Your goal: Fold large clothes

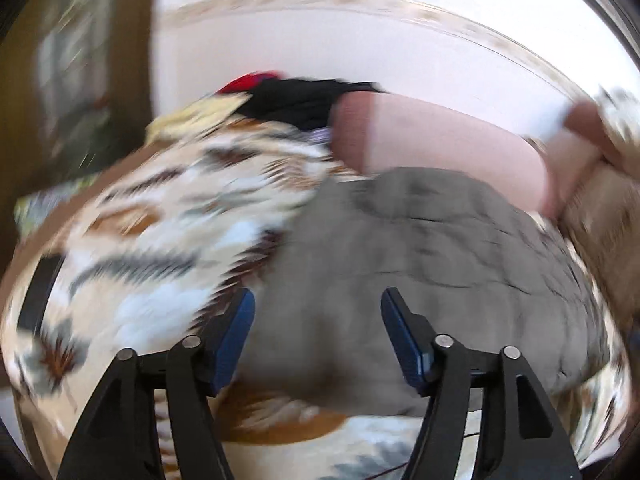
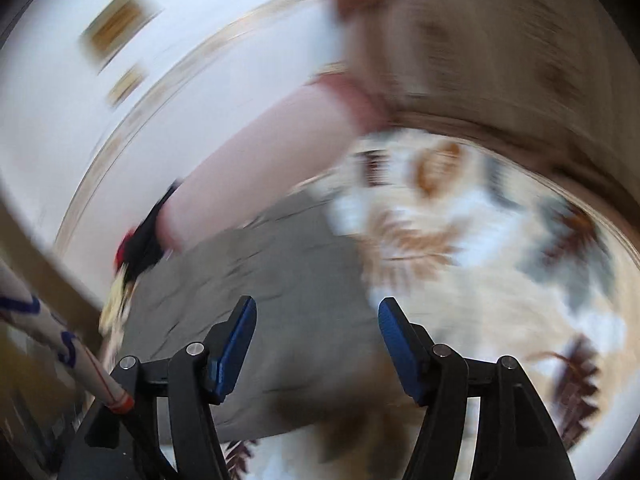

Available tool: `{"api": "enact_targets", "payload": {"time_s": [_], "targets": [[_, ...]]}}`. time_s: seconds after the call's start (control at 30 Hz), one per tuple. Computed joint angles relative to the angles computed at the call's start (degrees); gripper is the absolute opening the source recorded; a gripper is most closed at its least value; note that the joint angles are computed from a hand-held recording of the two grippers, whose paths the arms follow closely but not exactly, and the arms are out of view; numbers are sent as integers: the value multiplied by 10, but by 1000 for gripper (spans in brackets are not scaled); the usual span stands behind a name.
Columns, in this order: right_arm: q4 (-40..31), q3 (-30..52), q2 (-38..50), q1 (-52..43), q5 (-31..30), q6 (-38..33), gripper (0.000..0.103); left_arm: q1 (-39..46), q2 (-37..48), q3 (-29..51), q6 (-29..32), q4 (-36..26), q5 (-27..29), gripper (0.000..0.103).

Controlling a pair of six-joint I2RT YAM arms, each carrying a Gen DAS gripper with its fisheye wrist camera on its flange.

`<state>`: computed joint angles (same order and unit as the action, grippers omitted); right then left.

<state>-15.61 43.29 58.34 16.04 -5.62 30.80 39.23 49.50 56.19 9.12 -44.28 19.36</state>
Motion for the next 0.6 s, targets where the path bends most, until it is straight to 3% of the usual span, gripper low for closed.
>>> {"api": "enact_targets", "payload": {"time_s": [0.03,0.13,0.23,0.3,0.4,0.6], "targets": [[3,32,46,52,22,-18,69,-67,-2,-9,-18,21,-42,76],[-1,110,163,133,67,-41,69,-221,44,-10,-78,58,-143,77],[13,170,257,176,111,-71,69,-297,103,-37,-91,121,-227,78],[14,188,307,196,149,-99,69,-314,134,-48,-85,138,-254,78],[33,181,351,194,148,-119,72,-313,155,-62,-80,167,-263,83],[34,179,350,197,164,-124,74,-327,169,-73,-88,200,-289,83]]}}
